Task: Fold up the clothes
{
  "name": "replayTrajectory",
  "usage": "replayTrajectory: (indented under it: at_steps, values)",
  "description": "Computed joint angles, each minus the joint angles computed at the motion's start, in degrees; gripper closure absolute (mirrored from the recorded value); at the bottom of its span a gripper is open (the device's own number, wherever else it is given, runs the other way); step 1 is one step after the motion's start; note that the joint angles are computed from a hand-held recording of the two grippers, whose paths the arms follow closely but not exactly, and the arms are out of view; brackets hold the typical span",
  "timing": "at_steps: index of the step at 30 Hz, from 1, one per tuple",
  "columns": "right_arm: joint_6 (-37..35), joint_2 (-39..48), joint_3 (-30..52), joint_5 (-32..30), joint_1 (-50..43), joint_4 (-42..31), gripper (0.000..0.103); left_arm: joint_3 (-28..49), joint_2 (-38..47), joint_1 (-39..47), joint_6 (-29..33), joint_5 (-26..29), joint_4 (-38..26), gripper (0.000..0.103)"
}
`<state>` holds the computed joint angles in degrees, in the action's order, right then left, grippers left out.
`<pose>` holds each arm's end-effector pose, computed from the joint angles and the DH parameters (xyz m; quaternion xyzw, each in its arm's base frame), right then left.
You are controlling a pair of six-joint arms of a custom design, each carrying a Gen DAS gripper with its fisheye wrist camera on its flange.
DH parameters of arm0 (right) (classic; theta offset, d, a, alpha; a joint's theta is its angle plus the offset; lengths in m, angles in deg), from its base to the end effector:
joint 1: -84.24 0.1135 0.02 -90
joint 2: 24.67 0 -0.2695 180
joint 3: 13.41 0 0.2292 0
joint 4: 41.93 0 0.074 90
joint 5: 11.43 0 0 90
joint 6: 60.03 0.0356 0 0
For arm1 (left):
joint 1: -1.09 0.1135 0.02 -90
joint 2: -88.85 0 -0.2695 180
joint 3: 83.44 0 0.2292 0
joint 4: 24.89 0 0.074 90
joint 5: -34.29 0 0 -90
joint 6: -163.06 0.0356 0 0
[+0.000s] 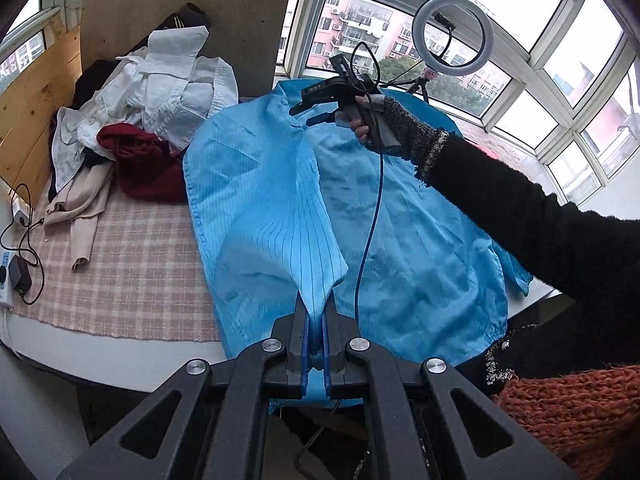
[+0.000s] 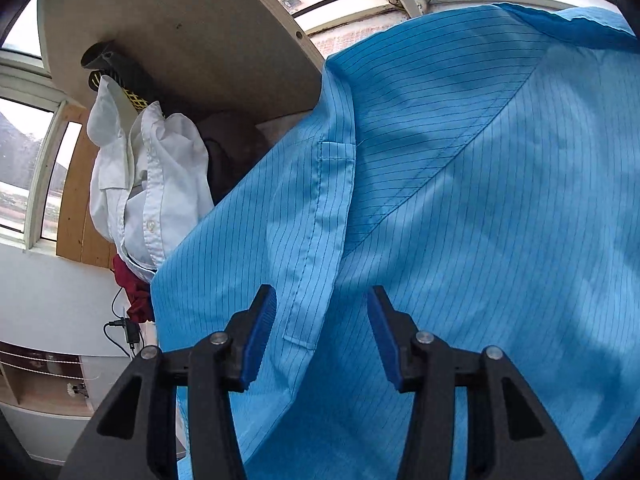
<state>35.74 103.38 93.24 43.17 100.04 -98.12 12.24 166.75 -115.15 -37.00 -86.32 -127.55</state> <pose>0.4001 0.1346 0.1415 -0.1155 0.9406 0.3162 0.0446 -0.0682 -0.1794 0.3428 0.0402 0.9628 -0.1433 0.2255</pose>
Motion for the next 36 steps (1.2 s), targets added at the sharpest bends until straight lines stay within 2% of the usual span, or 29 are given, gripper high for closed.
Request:
replayTrajectory:
  at_steps: [4,5,6,10,12,15,16,19,21,22,23,25,28,29,30,32,33,34,36]
  values:
    - [-0.1,3.5,2.8,-2.7,2.2,-2.0,0.059,1.0,0.4,-0.1,-0.2,0.3,-0.5,0.099]
    - [0.0,3.3,2.5,-3.3,2.4,-1.4,0.081,0.9,0.3,-0.2,-0.4,0.2,0.1,0.099]
    - [-0.1,2.9,2.1,-3.7,2.6,-0.7,0.099,0.8,0.3,-0.4,-0.1,0.2,0.9,0.099]
    - [-5.2,-3.0,0.0,-0.3,1.1,-0.8,0.099,-1.3,2.3,-0.3,4.7,1.9,9.3,0.099]
    - [-8.8,-6.0,-0.9,1.4,-0.7,-2.2,0.1,-4.7,3.4,0.5,8.8,3.8,17.4,0.098]
    - [-13.5,-9.4,-4.1,3.7,-4.1,-3.2,0.1,-11.1,6.4,3.1,15.7,9.4,31.5,0.098]
    - [-15.3,-9.3,-5.2,5.4,-5.0,-3.3,0.1,-13.6,7.5,3.9,17.3,11.2,36.7,0.098]
    - [-19.2,-7.8,-8.2,17.7,-2.9,-4.0,0.096,-18.0,11.8,5.2,19.8,16.3,47.9,0.095]
    - [-21.7,-9.6,-11.5,26.2,-1.4,-1.9,0.09,-19.3,13.1,3.6,18.1,16.5,51.8,0.088]
    - [-22.8,-11.7,-13.7,30.0,-0.6,0.3,0.086,-19.8,13.0,2.1,15.9,15.1,52.2,0.08]
    - [-23.4,-14.6,-15.8,32.9,0.1,2.7,0.078,-20.0,12.8,0.3,13.3,13.4,51.9,0.073]
    - [-24.3,-20.8,-18.9,36.0,2.1,6.3,0.075,-21.9,12.3,-2.6,6.2,10.4,51.0,0.068]
    - [-25.3,-26.7,-19.2,34.1,7.6,4.4,0.074,-26.5,12.1,-4.9,-3.6,8.4,52.8,0.068]
    - [-25.7,-27.7,-18.7,34.9,10.4,3.3,0.069,-28.0,12.3,-5.0,-5.2,7.8,53.9,0.068]
    - [-26.4,-28.2,-18.9,37.9,13.9,3.1,0.062,-29.2,12.5,-5.1,-6.2,6.5,55.2,0.068]
    - [-27.2,-28.1,-18.4,42.7,18.3,2.8,0.061,-32.7,12.5,-4.7,-7.6,4.2,60.6,0.068]
    - [-26.8,-27.6,-17.7,42.9,18.9,2.0,0.061,-33.7,13.1,-4.1,-7.8,4.0,62.4,0.068]
    - [-26.4,-27.1,-16.8,42.4,19.3,1.1,0.061,-34.4,13.8,-3.4,-7.9,4.2,63.7,0.068]
    - [-24.9,-25.5,-12.8,36.2,20.5,-3.3,0.061,-37.1,14.6,-2.3,-8.4,4.3,68.4,0.068]
